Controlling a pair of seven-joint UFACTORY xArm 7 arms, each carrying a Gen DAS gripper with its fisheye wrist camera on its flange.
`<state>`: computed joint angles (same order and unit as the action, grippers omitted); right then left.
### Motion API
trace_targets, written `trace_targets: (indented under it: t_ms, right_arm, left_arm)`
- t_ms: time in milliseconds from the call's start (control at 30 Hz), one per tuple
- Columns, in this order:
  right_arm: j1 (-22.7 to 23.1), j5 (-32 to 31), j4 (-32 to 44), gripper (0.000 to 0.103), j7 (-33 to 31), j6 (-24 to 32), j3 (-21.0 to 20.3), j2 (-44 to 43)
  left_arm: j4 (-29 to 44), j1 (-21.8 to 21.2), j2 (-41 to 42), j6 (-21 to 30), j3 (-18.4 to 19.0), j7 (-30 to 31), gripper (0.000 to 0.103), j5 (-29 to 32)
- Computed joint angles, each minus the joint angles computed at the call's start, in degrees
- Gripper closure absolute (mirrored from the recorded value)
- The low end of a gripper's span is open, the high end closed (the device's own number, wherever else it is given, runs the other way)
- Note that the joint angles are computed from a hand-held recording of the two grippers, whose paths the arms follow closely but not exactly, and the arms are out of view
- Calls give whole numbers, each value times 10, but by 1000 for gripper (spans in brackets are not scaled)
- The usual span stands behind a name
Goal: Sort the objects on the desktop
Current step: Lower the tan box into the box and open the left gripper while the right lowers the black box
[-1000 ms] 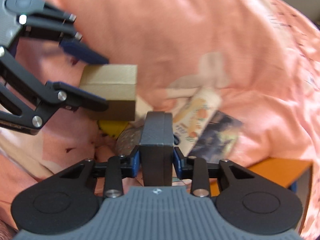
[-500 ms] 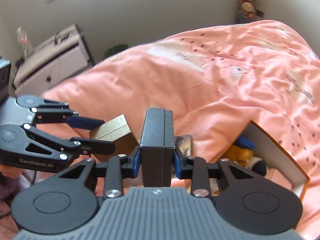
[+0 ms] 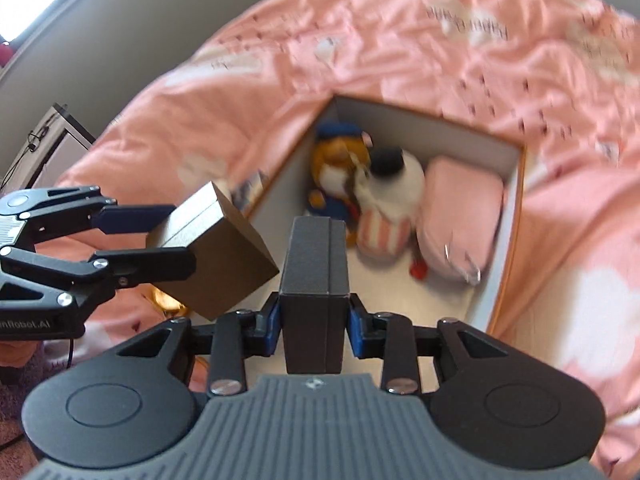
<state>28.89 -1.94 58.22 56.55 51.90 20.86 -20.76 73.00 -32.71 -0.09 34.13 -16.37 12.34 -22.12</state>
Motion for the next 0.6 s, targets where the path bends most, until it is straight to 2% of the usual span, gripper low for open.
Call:
trace_targets:
  t_ms: [267,433,600]
  right_arm:
    - [26,124,-48,68,-77,-34,-49,11]
    - [30,207,-62,68,-149,-62,-77,35]
    - [27,262,-72,67,-198,-78,-85,49]
  left_arm:
    - [20,-30,38,58,-12,-117,52,195]
    - [51,-44,61,110,-11,-161,52,247]
    - [77,-59,80,143,-10,-180,52,286]
